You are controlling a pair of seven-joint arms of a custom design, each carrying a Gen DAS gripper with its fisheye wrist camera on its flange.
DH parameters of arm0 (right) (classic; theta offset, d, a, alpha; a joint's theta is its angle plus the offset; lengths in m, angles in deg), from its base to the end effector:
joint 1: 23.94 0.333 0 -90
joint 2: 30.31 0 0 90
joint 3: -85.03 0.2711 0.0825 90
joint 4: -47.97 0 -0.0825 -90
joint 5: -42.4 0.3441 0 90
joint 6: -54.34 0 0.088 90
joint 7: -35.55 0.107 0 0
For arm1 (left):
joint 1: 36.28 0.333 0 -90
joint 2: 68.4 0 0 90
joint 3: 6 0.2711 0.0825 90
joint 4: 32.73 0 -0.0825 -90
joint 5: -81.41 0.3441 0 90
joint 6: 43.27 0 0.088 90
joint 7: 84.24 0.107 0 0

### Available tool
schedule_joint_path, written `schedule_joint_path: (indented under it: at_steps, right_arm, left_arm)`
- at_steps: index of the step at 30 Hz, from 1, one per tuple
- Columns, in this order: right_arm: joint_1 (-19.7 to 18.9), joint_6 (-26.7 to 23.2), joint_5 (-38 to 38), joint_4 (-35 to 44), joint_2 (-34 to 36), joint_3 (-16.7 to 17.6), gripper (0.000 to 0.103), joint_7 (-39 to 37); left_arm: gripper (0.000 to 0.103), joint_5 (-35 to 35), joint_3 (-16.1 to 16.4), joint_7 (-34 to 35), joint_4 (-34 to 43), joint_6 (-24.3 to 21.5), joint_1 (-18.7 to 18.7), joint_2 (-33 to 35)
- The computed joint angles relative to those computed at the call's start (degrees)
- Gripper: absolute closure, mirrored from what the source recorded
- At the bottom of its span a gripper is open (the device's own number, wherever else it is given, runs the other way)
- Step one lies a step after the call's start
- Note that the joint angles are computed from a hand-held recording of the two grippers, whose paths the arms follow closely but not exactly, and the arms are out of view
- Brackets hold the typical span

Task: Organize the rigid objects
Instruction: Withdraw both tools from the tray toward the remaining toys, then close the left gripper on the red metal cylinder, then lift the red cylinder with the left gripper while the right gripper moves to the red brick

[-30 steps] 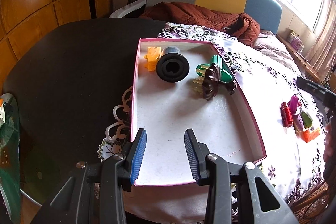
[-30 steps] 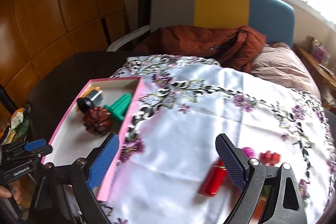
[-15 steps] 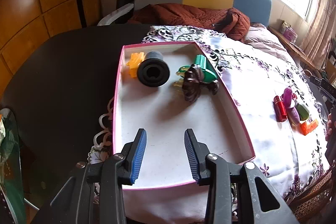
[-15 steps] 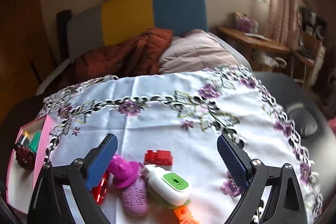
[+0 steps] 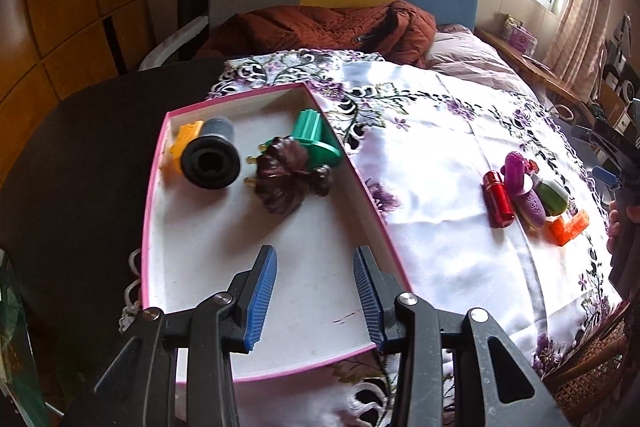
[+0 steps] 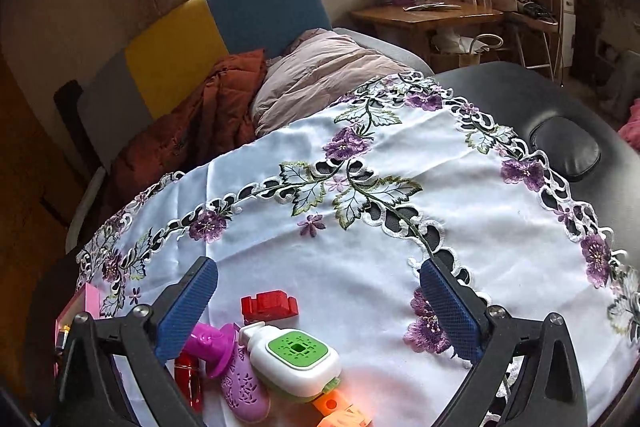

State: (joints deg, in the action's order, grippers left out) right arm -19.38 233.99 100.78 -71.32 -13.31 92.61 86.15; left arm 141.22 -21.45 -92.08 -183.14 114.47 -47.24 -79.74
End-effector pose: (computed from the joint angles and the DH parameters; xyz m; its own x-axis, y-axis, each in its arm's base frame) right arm 0.5663 0.0425 0.3288 -0.0353 -0.9638 -0.2644 -0.7424 0.2024 -0.6387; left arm 0.3596 -0.2149 0.3178 0.2937 -0.9544 0.0530 -0.7651 -0.2679 -0.5855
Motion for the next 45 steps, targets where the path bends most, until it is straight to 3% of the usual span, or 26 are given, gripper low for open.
schedule_joint_path:
  at_steps: [6, 14, 27, 35, 39, 43, 45]
  right_arm:
    - [0.7, -0.5, -1.7, -0.1, 0.1, -1.3, 0.0, 2.5]
    - [-1.1, -0.9, 0.9, 0.3, -0.1, -0.2, 0.0, 2.4]
    - [-1.7, -3.2, 5.4, 1.6, 0.1, -0.4, 0.0, -0.1]
    - [-2.4, -3.5, 12.1, 2.5, -0.1, 0.2, 0.0, -5.4]
    - [-2.1, -4.9, 12.5, 3.0, 0.2, -1.1, 0.0, -3.8]
    - [-2.2, -6.0, 12.6, 3.4, 0.6, -1.7, 0.0, -2.8]
    - [-1.9, -6.9, 11.1, 3.6, 0.9, -2.3, 0.0, -1.0]
  left_arm:
    - [0.063, 0.8, 0.0, 1.0, 4.0, 1.2, -0.6, 3.8]
    - [0.063, -0.7, 1.1, 5.2, 10.2, 4.5, -2.0, 10.4]
    - [0.063, -11.0, 2.6, 24.2, 27.5, 8.9, -5.7, 27.4]
    - [0.063, -18.4, 3.8, 35.8, 43.0, 6.0, -8.5, 40.1]
    - [0.064, -22.0, 3.9, 40.2, 49.6, 2.5, -9.2, 46.0]
    - [0.077, -17.8, 9.4, 35.4, 48.7, 5.9, -13.3, 46.3]
    - [0.077, -16.0, 10.3, 33.8, 47.0, 8.1, -13.5, 45.6]
